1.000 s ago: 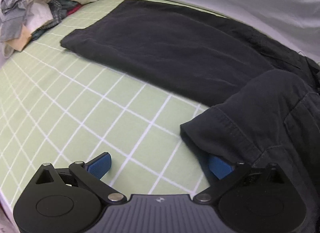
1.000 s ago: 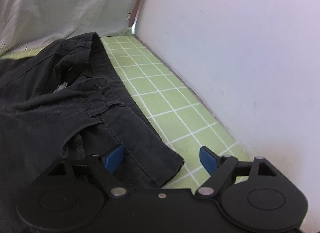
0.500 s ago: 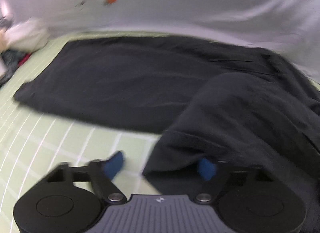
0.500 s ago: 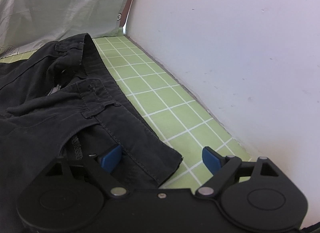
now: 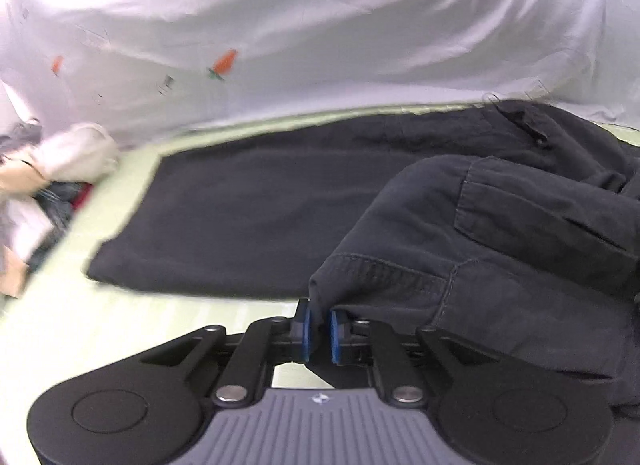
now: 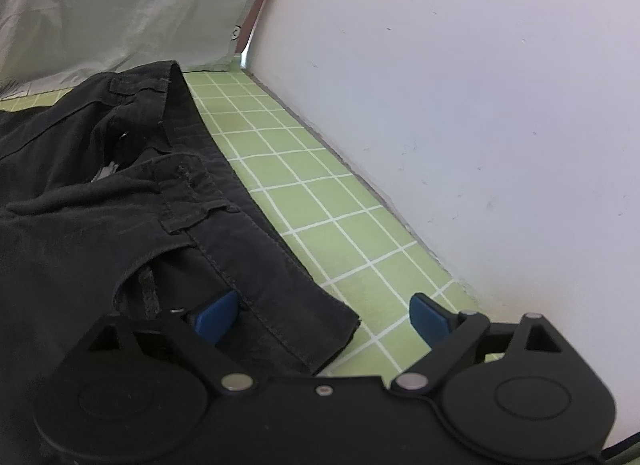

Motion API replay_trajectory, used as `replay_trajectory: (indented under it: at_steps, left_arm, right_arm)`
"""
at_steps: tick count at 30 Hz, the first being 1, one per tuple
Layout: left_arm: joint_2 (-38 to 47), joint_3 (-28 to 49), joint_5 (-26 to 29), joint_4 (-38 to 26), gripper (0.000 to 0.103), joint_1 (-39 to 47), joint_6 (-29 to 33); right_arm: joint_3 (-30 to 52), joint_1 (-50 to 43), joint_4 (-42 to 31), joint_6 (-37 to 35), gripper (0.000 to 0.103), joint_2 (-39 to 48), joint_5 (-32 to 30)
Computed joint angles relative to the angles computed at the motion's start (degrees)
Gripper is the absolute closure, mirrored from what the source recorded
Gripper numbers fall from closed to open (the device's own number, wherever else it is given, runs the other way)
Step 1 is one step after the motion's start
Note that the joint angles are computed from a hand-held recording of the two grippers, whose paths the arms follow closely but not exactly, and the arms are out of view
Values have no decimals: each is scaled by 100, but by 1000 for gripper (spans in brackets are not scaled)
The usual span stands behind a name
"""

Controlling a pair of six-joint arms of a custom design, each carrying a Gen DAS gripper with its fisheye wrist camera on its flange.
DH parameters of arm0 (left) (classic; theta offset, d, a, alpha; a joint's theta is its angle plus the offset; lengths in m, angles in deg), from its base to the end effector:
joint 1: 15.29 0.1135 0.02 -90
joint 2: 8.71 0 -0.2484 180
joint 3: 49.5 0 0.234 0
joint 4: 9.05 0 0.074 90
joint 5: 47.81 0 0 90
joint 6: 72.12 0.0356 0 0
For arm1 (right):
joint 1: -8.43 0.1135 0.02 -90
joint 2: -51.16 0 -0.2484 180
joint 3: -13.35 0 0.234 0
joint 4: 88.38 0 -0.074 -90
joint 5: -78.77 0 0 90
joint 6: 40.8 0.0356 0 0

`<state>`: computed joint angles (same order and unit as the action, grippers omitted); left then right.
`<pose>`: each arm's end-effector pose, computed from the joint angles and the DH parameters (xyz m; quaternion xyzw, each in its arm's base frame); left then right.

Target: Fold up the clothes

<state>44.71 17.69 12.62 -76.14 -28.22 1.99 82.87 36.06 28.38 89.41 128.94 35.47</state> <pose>0.1618 -0.0191 0.2845 -0.1040 0.9154 0.1589 0.3549 0.2160 0.0838 0.2293 0.1626 0.8937 -0.2423 0.3408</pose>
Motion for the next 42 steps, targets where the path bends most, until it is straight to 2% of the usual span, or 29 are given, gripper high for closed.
replay_trajectory:
  at_steps: [2, 3, 4, 6, 8, 10, 13, 14, 16, 19, 20, 22, 24, 27, 31, 35, 37, 38, 40, 41, 42]
  left_arm:
    - [17, 221, -434, -179, 92, -56, -16]
    - [49, 291, -926, -198, 97, -190, 9]
    - [-6, 311, -1321, -148, 96, -272, 224]
    - [-127, 363, -1309, 7, 96, -134, 703]
    - [-155, 391, -1027, -27, 96, 72, 741]
    - [-217, 344, -572, -127, 91, 371, 715]
    - [-330, 238, 578, -512, 86, 1290, 351]
    - [-397, 182, 1046, -617, 81, 1701, 290]
    - [-459, 118, 1999, -872, 61, 2605, 318]
    - [-596, -47, 3027, -1137, 47, 3704, 496]
    - [-611, -85, 3336, -1195, 45, 4005, 622]
    - [-595, -150, 3871, -1246, 35, 4431, 856]
    - [-530, -200, 3913, -1172, 34, 4373, 908]
    - [-434, -229, 3663, -944, 29, 4074, 1122]
    - [-191, -353, 3744, -556, 21, 4137, 1589]
    - [-9, -474, 3672, -113, 18, 4029, 2034]
    - [-1, -578, 3726, 128, 23, 3941, 2225]
    - [-67, -674, 3839, 258, 30, 3992, 2414]
    - [-172, -773, 3932, 444, 85, 4016, 2834]
    - [-105, -689, 4092, 401, 95, 4115, 3045]
    - [10, -569, 4233, 341, 95, 4237, 3171]
  right_arm:
    - [18, 75, 6, -153, 4, 59, 90]
    - [29, 103, 10, -217, 3, 90, 125]
    - [42, 107, 6, -223, 3, 108, 127]
    - [59, 105, -31, -125, 1, 95, 71]
    - [67, 97, -40, -45, 1, 85, 28]
    - [96, 60, -85, 54, 1, 72, -62]
    - [268, 75, -456, 479, 5, -5, -421]
    - [291, 175, -600, 678, 5, -62, -534]
    - [268, 587, -871, 1168, 5, -176, -594]
    - [290, 1462, -1369, 2225, 8, -191, -513]
    - [341, 1744, -1570, 2641, 5, -135, -458]
    - [329, 2157, -1705, 3239, 5, -215, -627]
    - [307, 2496, -1734, 3688, 5, -282, -840]
    - [388, 3028, -1899, 4084, 5, -145, -947]
    - [456, 3658, -2067, 4604, 3, -36, -1069]
    - [709, 4293, -2396, 5223, 2, 324, -1138]
    - [881, 4568, -2579, 5599, 1, 526, -1189]
    - [953, 4681, -2649, 5754, 1, 609, -1211]
    - [1092, 4860, -2761, 5998, 1, 770, -1255]
    - [1169, 4931, -2808, 6104, 1, 857, -1276]
    - [1280, 4999, -2867, 6211, 1, 967, -1299]
